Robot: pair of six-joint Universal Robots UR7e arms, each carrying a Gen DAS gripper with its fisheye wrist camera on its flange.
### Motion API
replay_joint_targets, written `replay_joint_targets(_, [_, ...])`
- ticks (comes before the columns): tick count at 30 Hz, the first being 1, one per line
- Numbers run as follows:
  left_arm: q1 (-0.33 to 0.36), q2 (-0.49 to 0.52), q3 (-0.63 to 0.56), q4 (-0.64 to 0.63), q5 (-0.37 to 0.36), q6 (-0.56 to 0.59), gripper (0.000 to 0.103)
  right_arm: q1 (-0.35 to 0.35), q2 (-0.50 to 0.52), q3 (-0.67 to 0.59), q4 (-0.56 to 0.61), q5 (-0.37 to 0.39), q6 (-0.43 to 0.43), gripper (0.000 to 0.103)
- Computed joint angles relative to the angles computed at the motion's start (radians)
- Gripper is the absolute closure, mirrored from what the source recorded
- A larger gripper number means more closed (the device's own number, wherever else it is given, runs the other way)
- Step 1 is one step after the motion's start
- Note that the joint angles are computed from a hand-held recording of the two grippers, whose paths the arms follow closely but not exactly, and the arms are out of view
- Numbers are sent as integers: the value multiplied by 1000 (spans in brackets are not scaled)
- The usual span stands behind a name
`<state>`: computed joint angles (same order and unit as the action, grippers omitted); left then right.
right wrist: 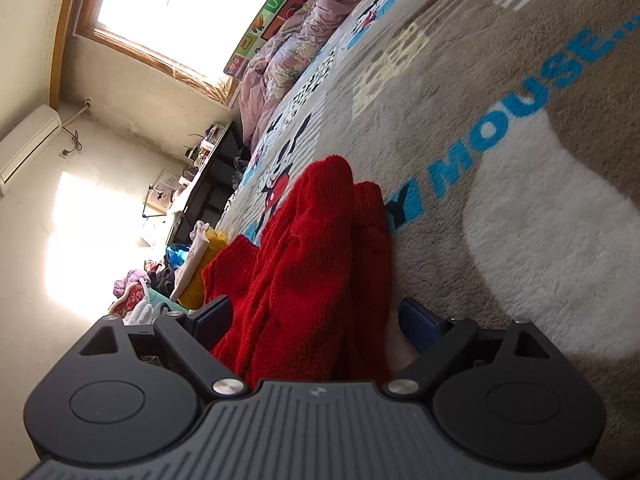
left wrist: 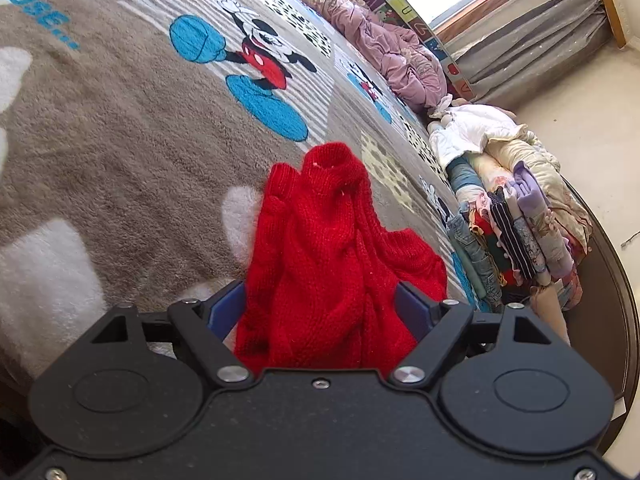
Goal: Fold clothes
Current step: 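Carry the red sweater with both grippers toward the folded clothes pile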
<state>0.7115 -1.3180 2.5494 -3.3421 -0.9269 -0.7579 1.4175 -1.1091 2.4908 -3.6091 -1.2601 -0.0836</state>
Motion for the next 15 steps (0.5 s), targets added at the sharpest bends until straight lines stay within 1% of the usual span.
replay_joint_targets(2, [20, 18, -15, 7, -26, 13, 22, 0, 2, -1, 4, 3, -6, 12])
replay_joint_targets(3, [25, 29, -22, 9, -26, 18, 22, -2, 5, 1, 3, 5, -14, 12])
replay_joint_targets(5, [46, 48, -27, -11, -48, 34, 22, 5, 17, -2, -5, -8, -37, 10])
replay_joint_targets(7, [68, 65, -27, -44, -73, 46, 22, 22, 31, -5, -12, -29, -74, 6])
replay_joint_targets(9, [83, 82, -23, -92, -95, 72, 22, 34, 49, -3, -40, -41, -107, 5])
replay_joint_targets(10, [86, 86, -23, -99, -100, 83, 22, 33, 56, -2, -50, -38, -118, 7])
replay_joint_targets(12, [95, 90, -24, -115, -117, 97, 26, 25, 64, 0, -62, -19, -131, 15])
replay_joint_targets(13, [101, 91, -25, -124, -129, 99, 31, 10, 64, 0, -47, 18, -125, 25])
replay_joint_targets(14, [107, 92, -25, -135, -141, 101, 35, 4, 69, 0, -49, 37, -119, 29])
replay_joint_targets(15, [116, 94, -17, -167, -158, 92, 37, 0, 76, -1, -55, 50, -113, 29])
